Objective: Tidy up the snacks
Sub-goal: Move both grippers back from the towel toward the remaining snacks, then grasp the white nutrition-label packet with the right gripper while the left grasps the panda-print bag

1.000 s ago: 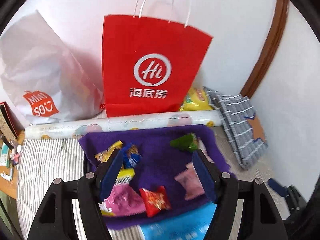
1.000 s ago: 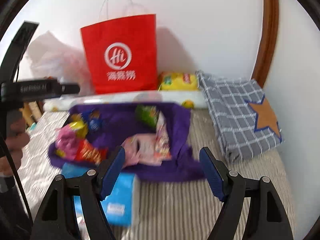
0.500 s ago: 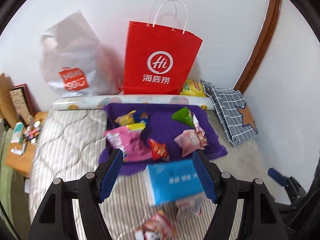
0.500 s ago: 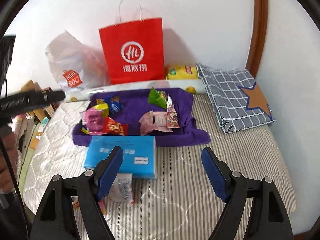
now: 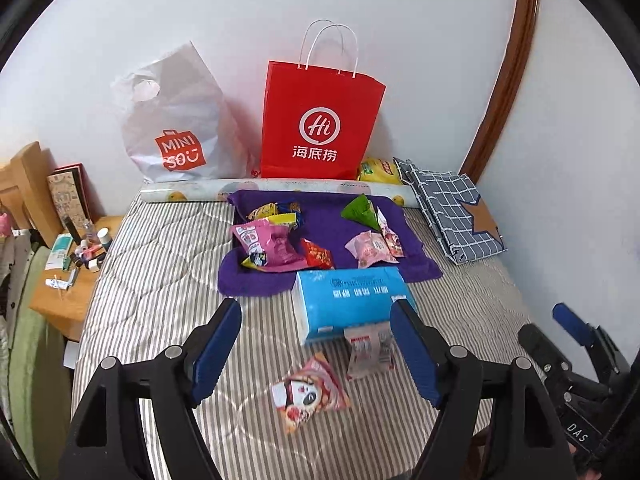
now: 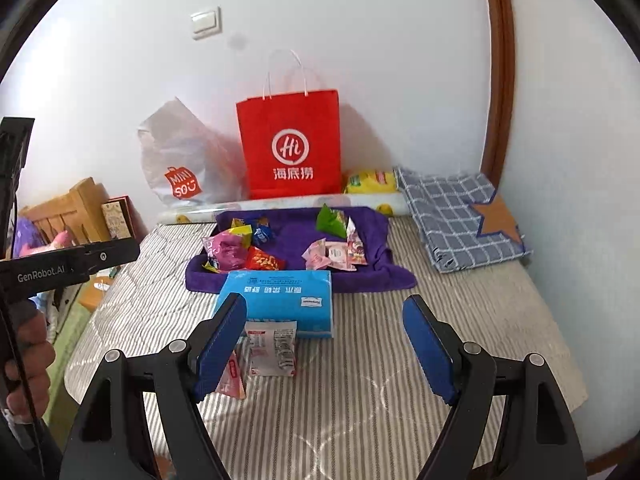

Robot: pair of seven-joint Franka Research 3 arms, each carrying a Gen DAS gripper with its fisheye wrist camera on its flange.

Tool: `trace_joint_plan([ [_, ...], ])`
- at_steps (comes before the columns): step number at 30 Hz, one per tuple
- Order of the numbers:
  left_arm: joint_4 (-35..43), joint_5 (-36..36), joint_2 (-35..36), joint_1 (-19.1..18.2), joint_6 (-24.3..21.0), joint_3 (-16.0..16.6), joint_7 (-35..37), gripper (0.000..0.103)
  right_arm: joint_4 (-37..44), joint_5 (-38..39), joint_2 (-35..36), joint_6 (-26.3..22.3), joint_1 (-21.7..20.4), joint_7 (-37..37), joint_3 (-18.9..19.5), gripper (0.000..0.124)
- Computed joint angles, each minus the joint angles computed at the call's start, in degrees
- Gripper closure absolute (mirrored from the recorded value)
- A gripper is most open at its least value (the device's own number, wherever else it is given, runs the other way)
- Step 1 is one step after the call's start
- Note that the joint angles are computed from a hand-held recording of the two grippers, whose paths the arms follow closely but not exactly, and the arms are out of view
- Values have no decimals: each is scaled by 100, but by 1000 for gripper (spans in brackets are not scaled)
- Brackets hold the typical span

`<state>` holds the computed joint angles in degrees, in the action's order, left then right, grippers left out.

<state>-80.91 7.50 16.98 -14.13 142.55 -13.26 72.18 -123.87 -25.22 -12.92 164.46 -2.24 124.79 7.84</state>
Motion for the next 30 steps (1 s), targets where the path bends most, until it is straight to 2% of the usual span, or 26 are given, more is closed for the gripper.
trace_joint_plan([
  [2, -132, 65, -94, -25, 6, 19, -64, 28, -145, -146, -114, 198, -87, 136, 44, 44],
  [6, -307, 280, -209, -81, 32, 70, -258, 28, -392, 320, -244, 462, -20, -115, -46, 44],
  [9, -465, 243, -286, -35, 70, 47, -268, 28, -427, 1185, -218, 392, 364, -880, -349, 44],
  [14, -603, 85, -316, 43, 48, 34, -273, 28, -559, 1476, -136, 489, 194, -1013, -174, 44],
  [21, -790, -63, -305, 129, 240, 12, -160, 28, -646, 2296, 151, 727, 537, -1707, -370, 44],
  [25, -705, -18, -141, 128, 279, 35, -145, 28, -519, 2990, 471, 789, 896, -2366, -574, 44],
  [28, -605, 31, 60, 138, 300, 77, -204, 28, -348, 2702, 813, 739, 790, -2189, -433, 44],
  [30, -630, -40, 125, 183, 336, 63, -221, 28, -184, 2700, 1069, 628, 864, -2213, -473, 44],
])
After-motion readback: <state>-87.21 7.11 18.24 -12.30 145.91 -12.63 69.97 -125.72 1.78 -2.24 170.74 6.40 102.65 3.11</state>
